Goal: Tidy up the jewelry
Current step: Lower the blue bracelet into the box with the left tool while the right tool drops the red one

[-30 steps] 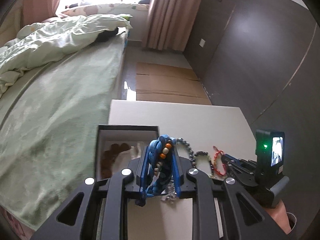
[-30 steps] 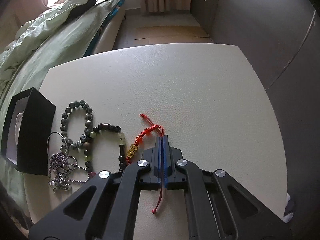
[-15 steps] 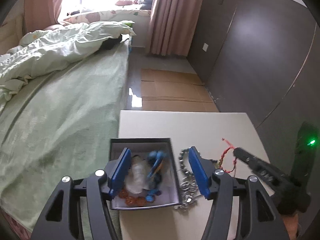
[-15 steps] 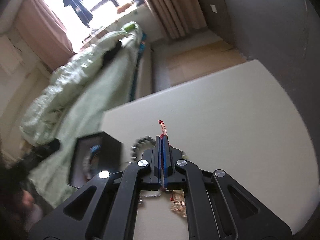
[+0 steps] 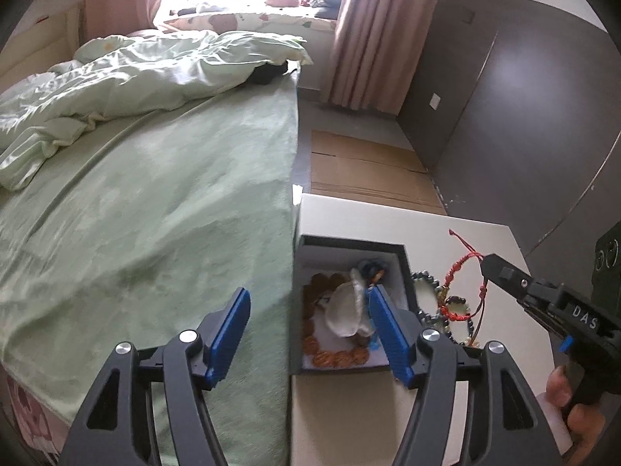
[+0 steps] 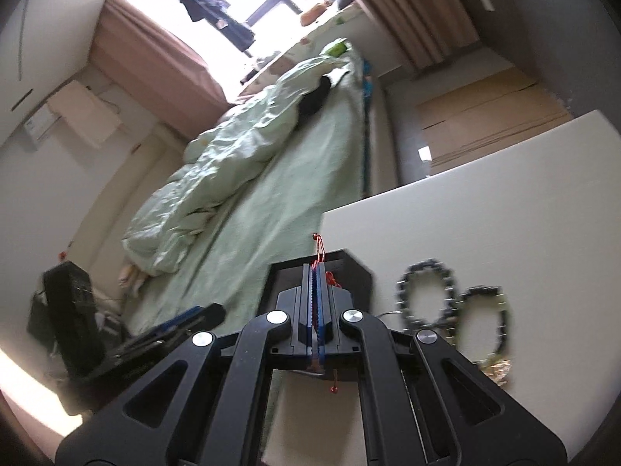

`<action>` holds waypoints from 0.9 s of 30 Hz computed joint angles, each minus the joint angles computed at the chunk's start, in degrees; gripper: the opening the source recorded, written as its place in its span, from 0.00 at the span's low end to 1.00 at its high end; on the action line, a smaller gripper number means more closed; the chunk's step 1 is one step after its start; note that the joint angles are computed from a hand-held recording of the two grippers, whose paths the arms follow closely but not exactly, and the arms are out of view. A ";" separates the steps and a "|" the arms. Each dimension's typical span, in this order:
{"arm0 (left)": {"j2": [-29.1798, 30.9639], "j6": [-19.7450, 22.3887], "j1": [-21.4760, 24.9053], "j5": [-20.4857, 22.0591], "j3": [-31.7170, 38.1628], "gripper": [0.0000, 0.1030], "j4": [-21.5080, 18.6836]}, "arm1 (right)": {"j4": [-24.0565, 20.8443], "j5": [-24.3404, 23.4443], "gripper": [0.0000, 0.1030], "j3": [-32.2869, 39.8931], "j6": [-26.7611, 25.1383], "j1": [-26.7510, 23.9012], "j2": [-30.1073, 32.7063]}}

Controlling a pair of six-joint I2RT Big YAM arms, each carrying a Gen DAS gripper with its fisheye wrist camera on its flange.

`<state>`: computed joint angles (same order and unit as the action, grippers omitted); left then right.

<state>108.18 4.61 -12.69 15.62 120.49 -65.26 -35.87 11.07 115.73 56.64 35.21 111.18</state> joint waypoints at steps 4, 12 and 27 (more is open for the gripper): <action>-1.09 0.28 0.98 0.16 -1.54 0.60 0.19 | -0.31 -1.94 0.03 4.03 -0.88 0.44 2.56; -2.89 0.38 2.67 0.19 -3.59 0.61 0.39 | -5.13 -6.23 0.39 13.08 -0.73 0.55 8.35; -5.25 0.38 0.76 1.20 -6.00 0.62 1.06 | -2.37 0.43 0.70 -2.45 -0.08 0.12 -2.31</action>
<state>102.93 4.99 -11.93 16.83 114.49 -64.20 -38.24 11.49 113.28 56.56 35.33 108.87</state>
